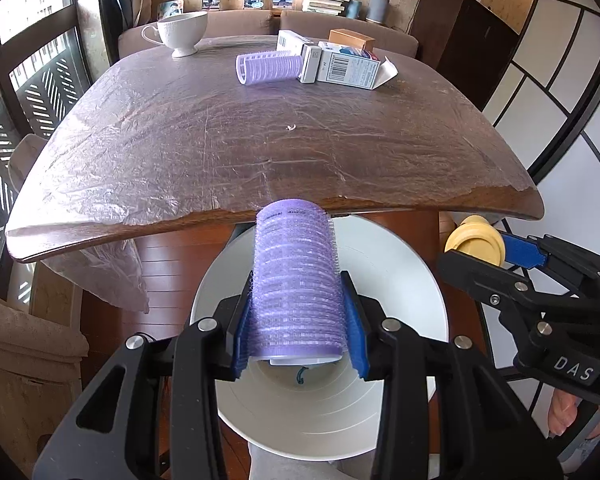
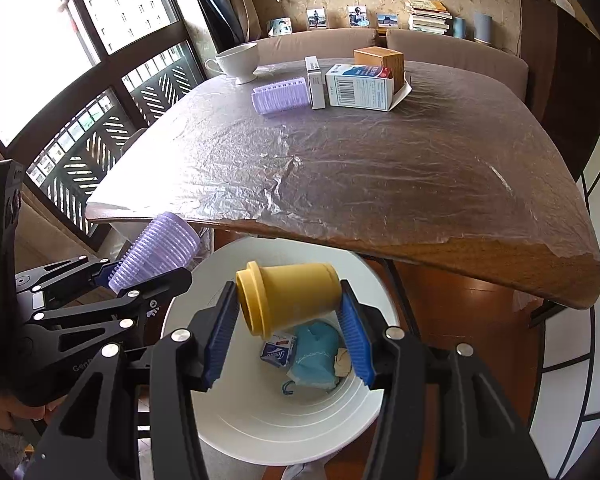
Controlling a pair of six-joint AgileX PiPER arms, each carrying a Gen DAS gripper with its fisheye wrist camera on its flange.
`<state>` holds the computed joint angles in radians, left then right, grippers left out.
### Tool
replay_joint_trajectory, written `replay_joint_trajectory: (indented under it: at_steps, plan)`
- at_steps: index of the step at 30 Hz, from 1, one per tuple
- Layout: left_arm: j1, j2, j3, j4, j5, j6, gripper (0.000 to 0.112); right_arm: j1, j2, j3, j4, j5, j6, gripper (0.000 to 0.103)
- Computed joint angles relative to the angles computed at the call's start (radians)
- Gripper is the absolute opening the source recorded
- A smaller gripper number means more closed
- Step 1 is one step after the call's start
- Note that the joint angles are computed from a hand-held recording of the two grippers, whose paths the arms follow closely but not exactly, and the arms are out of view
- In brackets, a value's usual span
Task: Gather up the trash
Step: 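Carry the purple roller and yellow cap over the white bin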
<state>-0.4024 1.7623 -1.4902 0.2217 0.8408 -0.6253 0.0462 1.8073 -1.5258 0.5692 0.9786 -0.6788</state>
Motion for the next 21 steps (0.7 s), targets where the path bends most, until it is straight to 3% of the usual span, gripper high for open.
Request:
replay_joint_trajectory:
  at_steps: [21]
  plan:
    - [-0.04, 0.016, 0.051, 0.013, 0.013, -0.062, 0.04, -0.024, 0.011, 0.047, 0.009, 0.032, -0.057, 0.049]
